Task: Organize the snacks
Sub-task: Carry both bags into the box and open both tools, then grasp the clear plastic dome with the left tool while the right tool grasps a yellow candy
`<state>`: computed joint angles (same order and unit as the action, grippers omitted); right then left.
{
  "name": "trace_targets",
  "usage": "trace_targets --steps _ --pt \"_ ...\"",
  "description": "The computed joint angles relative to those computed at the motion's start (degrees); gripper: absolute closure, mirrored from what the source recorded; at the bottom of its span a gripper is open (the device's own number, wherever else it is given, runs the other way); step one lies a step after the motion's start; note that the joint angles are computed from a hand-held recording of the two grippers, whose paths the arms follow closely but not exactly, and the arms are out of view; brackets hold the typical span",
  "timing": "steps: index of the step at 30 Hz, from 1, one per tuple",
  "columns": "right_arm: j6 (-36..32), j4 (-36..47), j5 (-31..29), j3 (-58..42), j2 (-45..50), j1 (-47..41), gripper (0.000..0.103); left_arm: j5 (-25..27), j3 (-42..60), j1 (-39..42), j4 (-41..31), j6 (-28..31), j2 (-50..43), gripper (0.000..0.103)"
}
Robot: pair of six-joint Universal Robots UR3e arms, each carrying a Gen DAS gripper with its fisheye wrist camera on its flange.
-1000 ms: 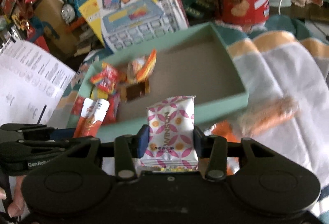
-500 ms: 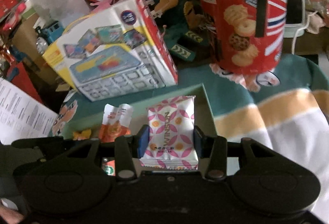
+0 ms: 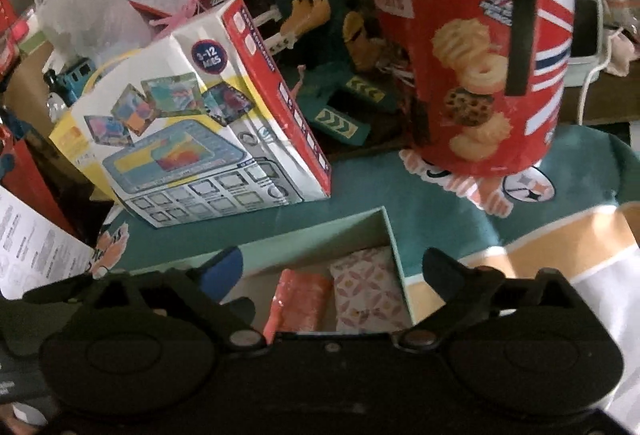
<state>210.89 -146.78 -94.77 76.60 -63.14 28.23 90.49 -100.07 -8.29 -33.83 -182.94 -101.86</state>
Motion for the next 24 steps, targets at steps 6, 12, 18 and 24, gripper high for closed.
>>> trace_targets --steps 6,12,18,24 --pt "1.7 2.5 -2.7 5.1 -6.8 3.1 0.000 1.0 -5.7 -0.3 -2.9 -0.5 8.9 0.000" --pt "4.3 5.3 -5.2 11.3 -14.7 8.0 0.000 1.1 -13.1 -1.3 -8.1 -0.6 21.0 0.000" --pt "9.5 7.2 -8.2 17.7 -21.8 14.6 0.000 0.6 -20.8 -2.2 -15.0 -0.1 34.9 0.000" --pt "16.2 9.7 -11.2 22.0 -25.3 22.9 0.000 0.8 -28.4 -3.2 -24.1 0.6 49.2 0.000"
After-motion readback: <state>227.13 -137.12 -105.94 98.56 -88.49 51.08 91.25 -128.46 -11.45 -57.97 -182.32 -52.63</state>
